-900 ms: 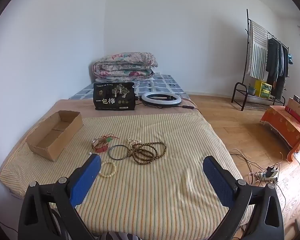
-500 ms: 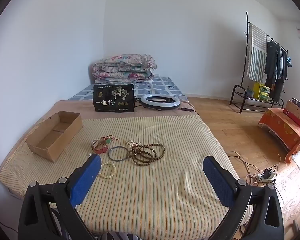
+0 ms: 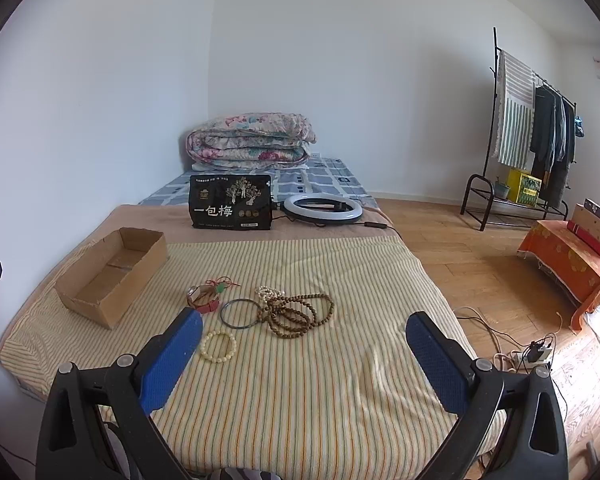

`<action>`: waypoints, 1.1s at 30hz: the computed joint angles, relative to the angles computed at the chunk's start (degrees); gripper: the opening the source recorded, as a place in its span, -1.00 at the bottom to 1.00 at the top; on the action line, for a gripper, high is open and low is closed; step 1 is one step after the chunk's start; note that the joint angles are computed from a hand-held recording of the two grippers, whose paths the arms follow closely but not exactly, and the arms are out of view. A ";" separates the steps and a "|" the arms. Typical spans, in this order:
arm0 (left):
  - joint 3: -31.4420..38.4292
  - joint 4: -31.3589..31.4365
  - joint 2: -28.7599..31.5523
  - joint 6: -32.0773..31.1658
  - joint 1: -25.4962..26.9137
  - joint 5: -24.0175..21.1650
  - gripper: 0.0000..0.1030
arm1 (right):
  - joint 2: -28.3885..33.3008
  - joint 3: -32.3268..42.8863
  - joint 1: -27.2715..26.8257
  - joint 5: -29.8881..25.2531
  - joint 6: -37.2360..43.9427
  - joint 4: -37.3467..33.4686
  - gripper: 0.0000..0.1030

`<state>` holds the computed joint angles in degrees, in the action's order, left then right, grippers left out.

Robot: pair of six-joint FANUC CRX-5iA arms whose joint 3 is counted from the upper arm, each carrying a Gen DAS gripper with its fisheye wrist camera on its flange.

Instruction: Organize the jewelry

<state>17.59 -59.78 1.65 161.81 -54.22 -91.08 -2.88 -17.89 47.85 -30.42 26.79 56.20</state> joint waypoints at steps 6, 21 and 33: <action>-1.19 0.14 -0.71 0.52 0.23 0.78 1.00 | 0.08 0.23 -0.04 0.19 -0.11 0.08 0.99; -1.05 0.13 -0.52 0.72 0.22 0.74 1.00 | 0.40 0.43 0.00 0.06 -0.64 0.92 0.99; -0.93 0.66 -0.63 0.37 0.60 1.04 1.00 | 0.36 0.39 0.00 -0.03 -0.26 0.86 0.99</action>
